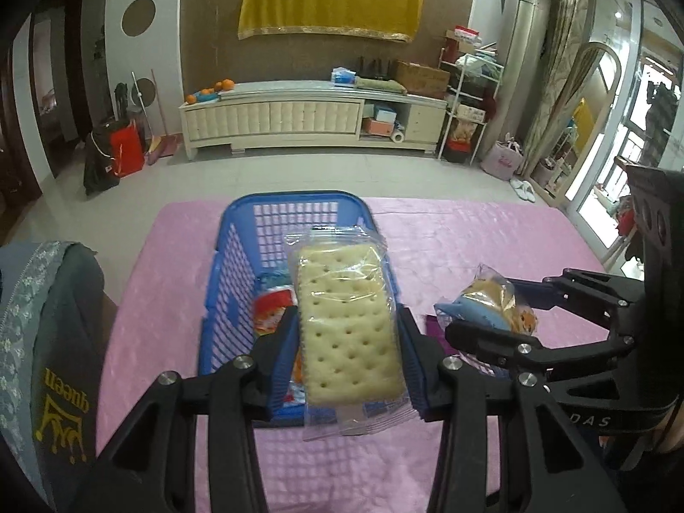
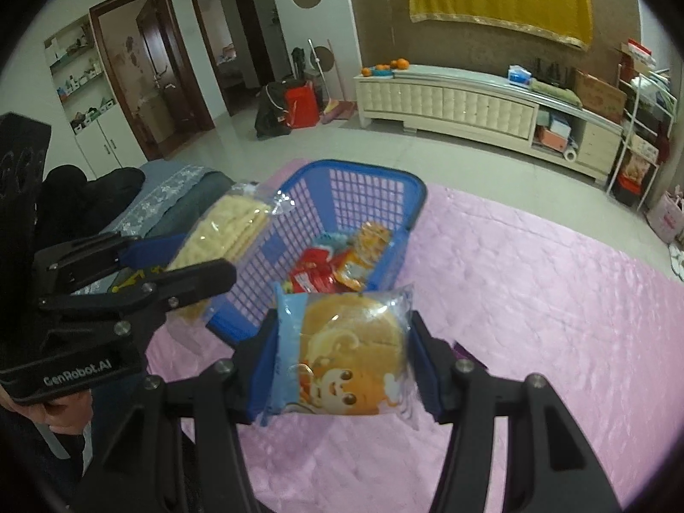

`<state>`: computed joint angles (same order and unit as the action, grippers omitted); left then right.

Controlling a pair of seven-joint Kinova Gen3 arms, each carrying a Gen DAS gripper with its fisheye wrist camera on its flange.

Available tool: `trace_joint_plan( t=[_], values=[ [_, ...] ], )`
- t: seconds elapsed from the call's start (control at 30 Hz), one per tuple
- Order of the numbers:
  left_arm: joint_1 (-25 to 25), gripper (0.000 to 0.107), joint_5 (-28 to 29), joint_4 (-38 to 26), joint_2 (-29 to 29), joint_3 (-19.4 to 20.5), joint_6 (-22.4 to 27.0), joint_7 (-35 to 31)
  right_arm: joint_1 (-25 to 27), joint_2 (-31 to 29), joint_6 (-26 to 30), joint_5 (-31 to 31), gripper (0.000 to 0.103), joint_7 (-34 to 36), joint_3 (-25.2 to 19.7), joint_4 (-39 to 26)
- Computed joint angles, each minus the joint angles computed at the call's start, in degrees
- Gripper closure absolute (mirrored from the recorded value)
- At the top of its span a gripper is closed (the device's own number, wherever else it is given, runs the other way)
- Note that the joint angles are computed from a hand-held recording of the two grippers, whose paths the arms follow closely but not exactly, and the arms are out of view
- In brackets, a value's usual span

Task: Organize snacks
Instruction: 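Carry the cracker pack into the basket and open the left gripper while the right gripper carries the bun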

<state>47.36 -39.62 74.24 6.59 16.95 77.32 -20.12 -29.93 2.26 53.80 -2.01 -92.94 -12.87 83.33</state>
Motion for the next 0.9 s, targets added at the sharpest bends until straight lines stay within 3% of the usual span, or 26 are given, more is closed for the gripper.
trace_joint_plan(
  t=[0.2, 0.43, 0.7, 0.77, 0.9],
  values=[
    [-3.1, 0.066, 2.7, 2.7, -1.3, -0.7, -1.3, -0.9, -1.6, 4.2, 1.1, 0.9, 0.042, -0.1, -0.2, -3.8],
    [-9.5, 0.066, 9.2, 8.4, -4.0, -1.4, -6.8, -4.0, -2.7, 7.4, 1.3, 0.9, 0.042, -0.1, 0.4, -5.5],
    [-11.3, 0.065, 11.2, 11.0, -3.0, -0.7, -8.7, -3.7, -3.3, 8.4, 2.9, 1.0, 0.042, 0.0, 0.8, -5.7],
    [-10.5, 0.060, 10.8, 10.7, -2.5, -0.7, -7.8, -2.7, -3.7, 7.9, 3.2, 2.1, 0.042, -0.1, 0.9, -5.6],
    [-11.2, 0.037, 12.5, 11.4, -3.6, -0.3, -9.4, -3.9, -3.3, 6.5, 3.8, 2.2, 0.042, 0.2, 0.9, -5.3]
  ],
)
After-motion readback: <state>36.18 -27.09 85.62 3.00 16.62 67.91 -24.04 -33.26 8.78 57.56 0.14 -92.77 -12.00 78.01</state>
